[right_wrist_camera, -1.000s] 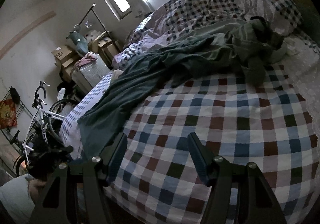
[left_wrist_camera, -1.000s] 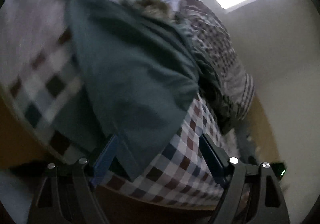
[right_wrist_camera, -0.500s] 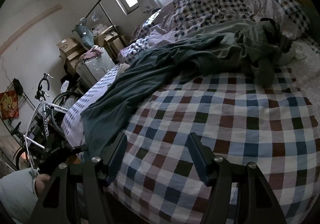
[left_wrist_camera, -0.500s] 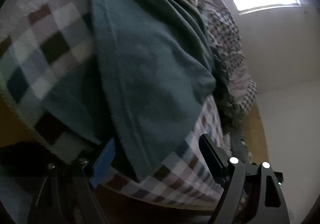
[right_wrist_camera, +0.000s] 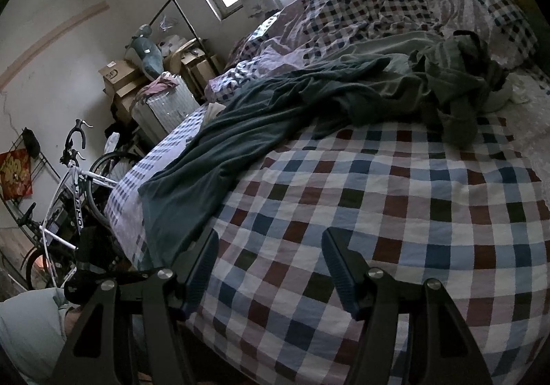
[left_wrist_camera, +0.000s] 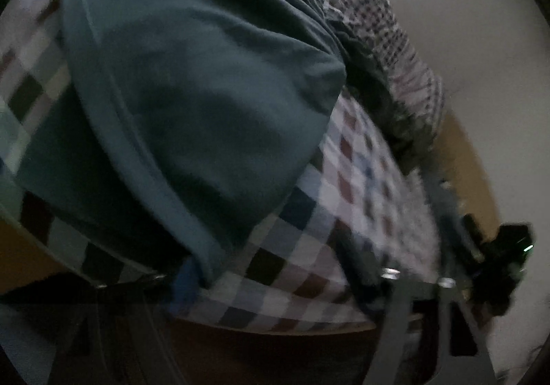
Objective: Fold clothes
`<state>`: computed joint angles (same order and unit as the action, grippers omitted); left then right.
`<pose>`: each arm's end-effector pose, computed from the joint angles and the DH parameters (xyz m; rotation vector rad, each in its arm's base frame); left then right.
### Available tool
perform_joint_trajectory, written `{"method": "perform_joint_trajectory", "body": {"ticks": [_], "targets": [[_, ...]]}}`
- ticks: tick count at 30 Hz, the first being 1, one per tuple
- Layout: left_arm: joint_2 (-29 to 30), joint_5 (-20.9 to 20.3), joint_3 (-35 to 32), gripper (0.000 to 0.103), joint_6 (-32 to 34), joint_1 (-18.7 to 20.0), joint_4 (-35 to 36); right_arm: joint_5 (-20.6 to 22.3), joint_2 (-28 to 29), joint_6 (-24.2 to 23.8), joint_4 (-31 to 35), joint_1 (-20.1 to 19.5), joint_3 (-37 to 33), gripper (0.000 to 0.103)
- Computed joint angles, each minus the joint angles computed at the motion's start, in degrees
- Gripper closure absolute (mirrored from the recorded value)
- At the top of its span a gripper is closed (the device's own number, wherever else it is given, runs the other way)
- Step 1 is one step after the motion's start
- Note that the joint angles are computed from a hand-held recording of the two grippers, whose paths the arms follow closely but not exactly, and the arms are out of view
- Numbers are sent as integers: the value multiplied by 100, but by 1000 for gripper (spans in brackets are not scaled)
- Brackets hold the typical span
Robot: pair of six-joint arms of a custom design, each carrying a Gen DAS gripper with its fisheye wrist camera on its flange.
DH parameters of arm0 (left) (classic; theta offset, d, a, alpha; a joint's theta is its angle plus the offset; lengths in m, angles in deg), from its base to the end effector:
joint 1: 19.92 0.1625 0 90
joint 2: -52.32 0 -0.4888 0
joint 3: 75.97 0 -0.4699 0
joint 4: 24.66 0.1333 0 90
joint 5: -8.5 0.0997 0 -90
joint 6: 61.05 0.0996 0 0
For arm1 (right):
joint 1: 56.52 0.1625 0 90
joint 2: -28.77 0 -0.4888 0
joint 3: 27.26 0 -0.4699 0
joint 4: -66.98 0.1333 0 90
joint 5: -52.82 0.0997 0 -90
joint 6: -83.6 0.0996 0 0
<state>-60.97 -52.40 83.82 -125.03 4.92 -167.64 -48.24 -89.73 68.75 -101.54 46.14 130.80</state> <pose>-0.1406 -0.2654 0.1954 -0.0129 2.9285 -0.7576 0.1702 -0.2365 0.2795 0.5682 -2.7214 0.9775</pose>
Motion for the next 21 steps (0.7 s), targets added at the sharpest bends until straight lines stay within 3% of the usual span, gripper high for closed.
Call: {"method": "perform_joint_trajectory", "body": {"ticks": [1, 4, 8, 11, 14, 17, 19, 21], "targets": [[-32, 90, -36, 82, -56, -62, 198, 10, 0, -4, 16, -1, 0, 37], [-456, 39, 56, 100, -77, -96, -6, 37, 26, -20, 41, -12, -1, 37], [-975, -49, 100, 100, -43, -296, -258, 67, 65, -29, 59, -35, 0, 37], [-698, -365, 24, 101, 87, -379, -1075, 108, 30, -18, 72, -76, 1, 37], [210, -884, -192, 101, 412, -380, -2331, 182, -56, -2, 117, -131, 8, 37], [392, -980, -430, 101, 846, -493, -2946, 212, -110, 30, 144, -162, 16, 37], [38, -654, -431, 101, 891, -596, -2790, 251, -146, 28, 213, -195, 11, 37], [-529, -313, -343, 101, 642, -604, -2142, 302, -164, 30, 306, -236, -2, 37]]}}
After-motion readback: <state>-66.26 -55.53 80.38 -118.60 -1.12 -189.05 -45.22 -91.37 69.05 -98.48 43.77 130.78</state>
